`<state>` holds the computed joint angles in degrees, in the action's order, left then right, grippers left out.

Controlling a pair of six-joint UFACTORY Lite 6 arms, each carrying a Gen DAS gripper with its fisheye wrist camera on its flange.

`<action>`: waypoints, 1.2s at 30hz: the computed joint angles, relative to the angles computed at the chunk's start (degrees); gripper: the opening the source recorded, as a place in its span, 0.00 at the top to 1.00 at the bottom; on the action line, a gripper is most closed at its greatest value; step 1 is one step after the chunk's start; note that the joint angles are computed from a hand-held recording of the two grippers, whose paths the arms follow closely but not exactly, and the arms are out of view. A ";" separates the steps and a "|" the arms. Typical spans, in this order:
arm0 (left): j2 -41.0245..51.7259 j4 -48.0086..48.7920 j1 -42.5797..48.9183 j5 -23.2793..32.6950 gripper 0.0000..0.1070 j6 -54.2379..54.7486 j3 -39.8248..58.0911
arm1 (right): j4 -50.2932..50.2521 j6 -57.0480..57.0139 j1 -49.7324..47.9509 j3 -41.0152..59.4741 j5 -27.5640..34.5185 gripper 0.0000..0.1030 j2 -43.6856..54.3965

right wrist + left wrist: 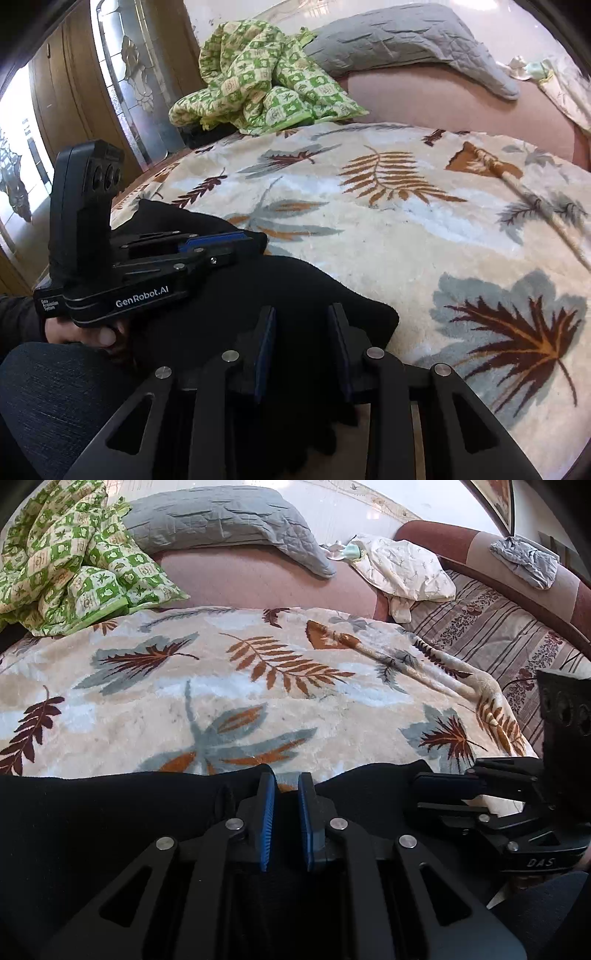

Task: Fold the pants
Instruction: 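Press the folded pants flat with both grippers near each other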

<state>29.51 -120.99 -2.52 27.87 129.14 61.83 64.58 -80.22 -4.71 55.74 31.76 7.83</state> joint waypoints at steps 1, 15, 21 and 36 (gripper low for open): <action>-0.30 -0.32 0.01 0.03 0.89 0.33 -0.37 | -1.45 1.64 0.25 -0.39 -0.55 0.71 -1.41; -1.15 -2.42 -0.67 -0.55 0.89 2.79 -1.31 | -1.35 8.88 -10.40 -8.74 13.52 0.82 -9.69; -1.02 -1.37 -0.19 0.16 0.89 1.67 -1.23 | -1.02 10.83 -10.26 -9.04 12.98 0.82 -10.07; -8.15 17.44 2.49 -3.55 0.73 -15.63 -2.73 | -4.98 10.75 -8.52 -7.62 12.89 0.78 -9.79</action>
<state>21.37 -103.56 -0.03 24.32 113.51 59.10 59.60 -69.47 -13.23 48.12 44.65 -1.96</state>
